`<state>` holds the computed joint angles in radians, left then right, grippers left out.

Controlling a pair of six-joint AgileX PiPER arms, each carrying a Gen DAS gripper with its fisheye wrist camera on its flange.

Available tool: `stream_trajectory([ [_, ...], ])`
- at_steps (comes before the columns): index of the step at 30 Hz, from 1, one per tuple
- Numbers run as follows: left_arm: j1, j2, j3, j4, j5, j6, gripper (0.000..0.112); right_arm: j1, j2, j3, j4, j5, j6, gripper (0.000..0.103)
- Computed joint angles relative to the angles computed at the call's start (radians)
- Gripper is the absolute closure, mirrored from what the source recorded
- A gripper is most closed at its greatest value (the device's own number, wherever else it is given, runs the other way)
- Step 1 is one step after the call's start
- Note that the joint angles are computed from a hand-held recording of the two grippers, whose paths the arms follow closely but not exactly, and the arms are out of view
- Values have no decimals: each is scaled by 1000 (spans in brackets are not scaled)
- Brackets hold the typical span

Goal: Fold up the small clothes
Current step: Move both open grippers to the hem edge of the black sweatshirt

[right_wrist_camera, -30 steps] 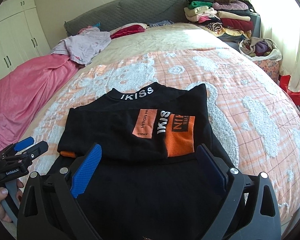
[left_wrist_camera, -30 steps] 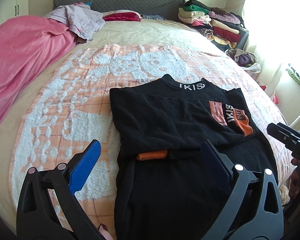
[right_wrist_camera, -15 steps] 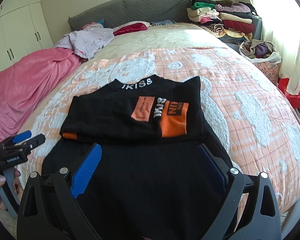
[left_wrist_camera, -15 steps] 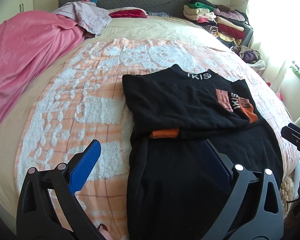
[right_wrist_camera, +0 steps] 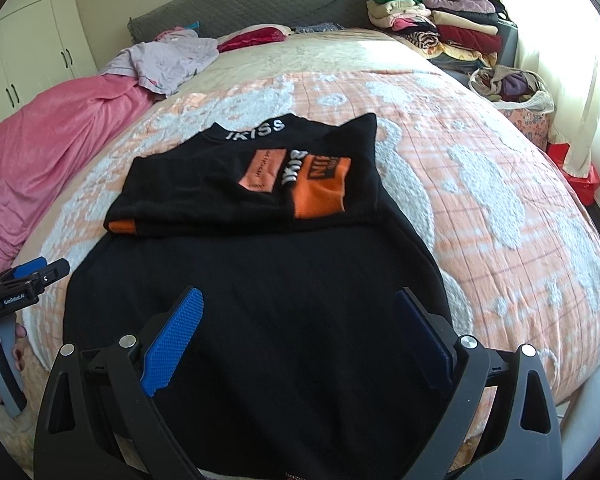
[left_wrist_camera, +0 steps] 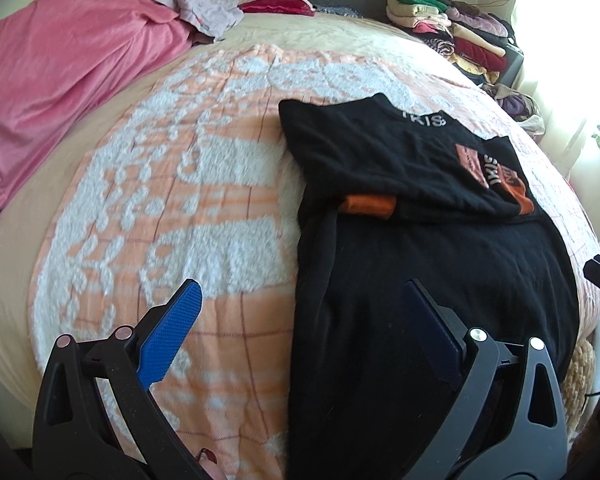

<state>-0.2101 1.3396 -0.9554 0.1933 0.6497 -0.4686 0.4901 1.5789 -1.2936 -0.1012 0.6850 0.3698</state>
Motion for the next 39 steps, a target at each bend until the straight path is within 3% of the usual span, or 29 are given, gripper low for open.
stream_trajectory([
  [21,57,-127,192,-181,-32,143,19,-84,-102,198,-4,-19,16,8],
  [24,100,-159,230,-293,-31,245,20,-115,-115,227,16,-19,-2,8],
  [26,126,-186,256,-360,-25,306,24,-132,-125,245,20,-16,-11,8],
  [33,223,-252,306,-594,26,517,55,-195,-159,314,78,-5,-72,8],
  [39,163,-248,325,-590,56,503,59,-241,-188,363,167,-1,-174,8],
])
